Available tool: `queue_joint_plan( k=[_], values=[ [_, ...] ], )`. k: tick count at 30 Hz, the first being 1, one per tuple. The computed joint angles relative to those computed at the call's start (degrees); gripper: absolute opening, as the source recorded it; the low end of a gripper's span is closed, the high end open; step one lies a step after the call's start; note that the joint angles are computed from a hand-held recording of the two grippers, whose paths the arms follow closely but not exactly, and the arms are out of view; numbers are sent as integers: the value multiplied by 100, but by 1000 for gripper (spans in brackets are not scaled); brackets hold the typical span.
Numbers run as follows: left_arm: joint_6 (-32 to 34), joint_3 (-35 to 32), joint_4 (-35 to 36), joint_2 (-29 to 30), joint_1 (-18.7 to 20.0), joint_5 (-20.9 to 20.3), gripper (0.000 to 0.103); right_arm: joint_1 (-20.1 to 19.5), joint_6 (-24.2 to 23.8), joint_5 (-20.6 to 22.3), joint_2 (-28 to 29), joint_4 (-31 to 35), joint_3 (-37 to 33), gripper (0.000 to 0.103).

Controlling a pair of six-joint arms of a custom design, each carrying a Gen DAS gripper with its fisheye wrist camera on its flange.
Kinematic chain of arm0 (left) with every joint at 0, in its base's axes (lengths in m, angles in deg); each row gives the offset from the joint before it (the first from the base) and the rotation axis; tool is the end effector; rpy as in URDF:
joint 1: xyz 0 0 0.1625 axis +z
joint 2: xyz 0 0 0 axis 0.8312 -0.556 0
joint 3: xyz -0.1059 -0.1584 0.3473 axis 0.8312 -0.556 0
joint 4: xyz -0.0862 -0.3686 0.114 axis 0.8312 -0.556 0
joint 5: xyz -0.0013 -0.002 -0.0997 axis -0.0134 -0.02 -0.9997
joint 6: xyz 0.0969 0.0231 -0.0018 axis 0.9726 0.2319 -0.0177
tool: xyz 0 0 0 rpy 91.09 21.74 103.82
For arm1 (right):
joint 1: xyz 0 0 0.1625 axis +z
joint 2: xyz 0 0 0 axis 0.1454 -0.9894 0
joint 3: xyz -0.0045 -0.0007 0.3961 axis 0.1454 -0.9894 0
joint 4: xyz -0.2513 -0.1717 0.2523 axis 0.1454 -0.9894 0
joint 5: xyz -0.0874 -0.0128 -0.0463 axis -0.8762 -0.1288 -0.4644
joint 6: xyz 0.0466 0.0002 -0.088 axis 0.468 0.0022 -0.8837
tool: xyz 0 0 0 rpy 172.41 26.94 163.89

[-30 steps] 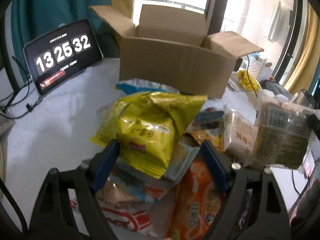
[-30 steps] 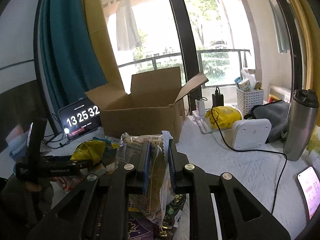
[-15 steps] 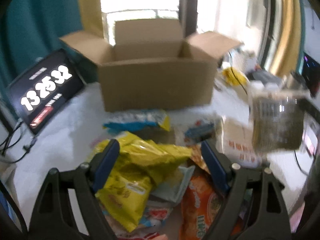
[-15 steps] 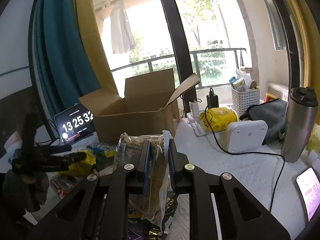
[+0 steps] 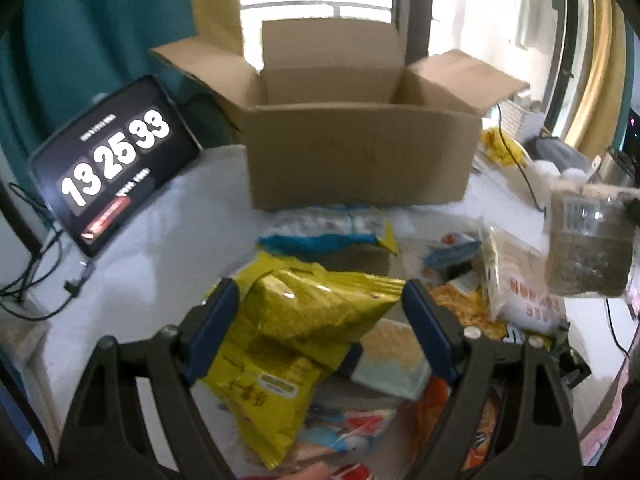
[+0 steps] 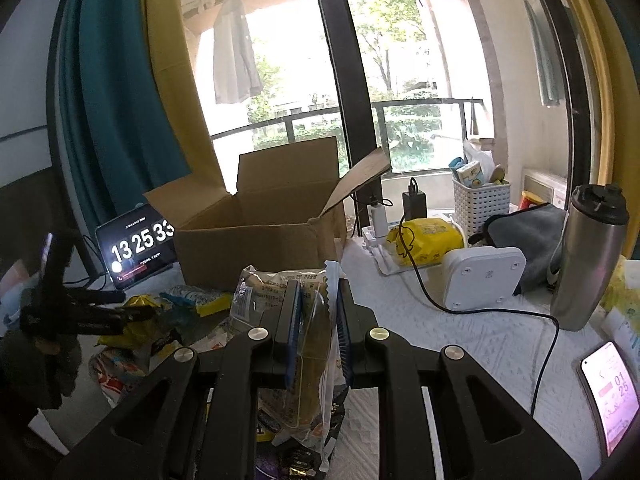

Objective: Organize snacks
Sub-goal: 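Grasp the yellow chip bag with the left tool while the right tool lifts the clear pack, then carry both packages over the cardboard box and open both tools to drop them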

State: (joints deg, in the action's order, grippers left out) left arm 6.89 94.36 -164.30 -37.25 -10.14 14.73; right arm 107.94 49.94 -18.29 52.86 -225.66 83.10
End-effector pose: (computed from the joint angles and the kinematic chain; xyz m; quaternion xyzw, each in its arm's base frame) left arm -0.0800 -0.3966 0.2997 0.1489 0.8557 -0.3534 0.3473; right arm 0.2873 -0.3367 0.0693 0.2627 -0.8112 0.5174 0.0725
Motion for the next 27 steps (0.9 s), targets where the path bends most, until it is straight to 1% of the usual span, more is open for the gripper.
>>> queue_joint_plan(
  k=[2, 4, 5, 8, 10, 12, 14, 16, 19, 22, 23, 24, 25, 27],
  values=[
    [303, 46, -94, -160, -59, 29, 85, 34, -9, -27, 7, 33, -33, 18],
    [638, 29, -156, -223, -10, 12, 85, 70, -15, -55, 13, 83, -68, 18],
    [793, -28, -98, -251, 66, -99, 85, 101, -25, -83, 25, 112, -99, 18],
    [1356, -240, 272, -316, 416, -683, 85, 166, -30, -123, 41, 178, -163, 18],
    [1557, -307, 421, -189, 551, -709, 85, 221, -28, -168, 57, 224, -205, 18],
    [1852, -342, 336, -68, 695, -802, 85, 285, -31, -236, 76, 288, -263, 18],
    [2119, -344, 118, 117, 823, -728, 85, 324, -35, -288, 87, 324, -302, 18],
    [2372, -328, -172, 207, 930, -759, 85, 384, -40, -366, 100, 363, -345, 18],
    [2393, -399, -341, 284, 1134, -1002, 85, 464, -36, -483, 119, 428, -404, 18],
    [2224, -494, -183, 331, 1309, -1213, 84, 523, -49, -549, 134, 512, -482, 18],
    [2261, -456, -282, 306, 1319, -1262, 82, 557, -64, -576, 140, 542, -516, 18],
    [2254, -434, -288, 272, 1326, -1332, 76, 581, -84, -594, 142, 570, -544, 18],
    [2259, -403, -304, 230, 1324, -1385, 74, 593, -103, -603, 143, 592, -566, 18],
    [2228, -293, -359, 98, 1275, -1463, 65, 639, -154, -651, 145, 668, -639, 18]
  ],
)
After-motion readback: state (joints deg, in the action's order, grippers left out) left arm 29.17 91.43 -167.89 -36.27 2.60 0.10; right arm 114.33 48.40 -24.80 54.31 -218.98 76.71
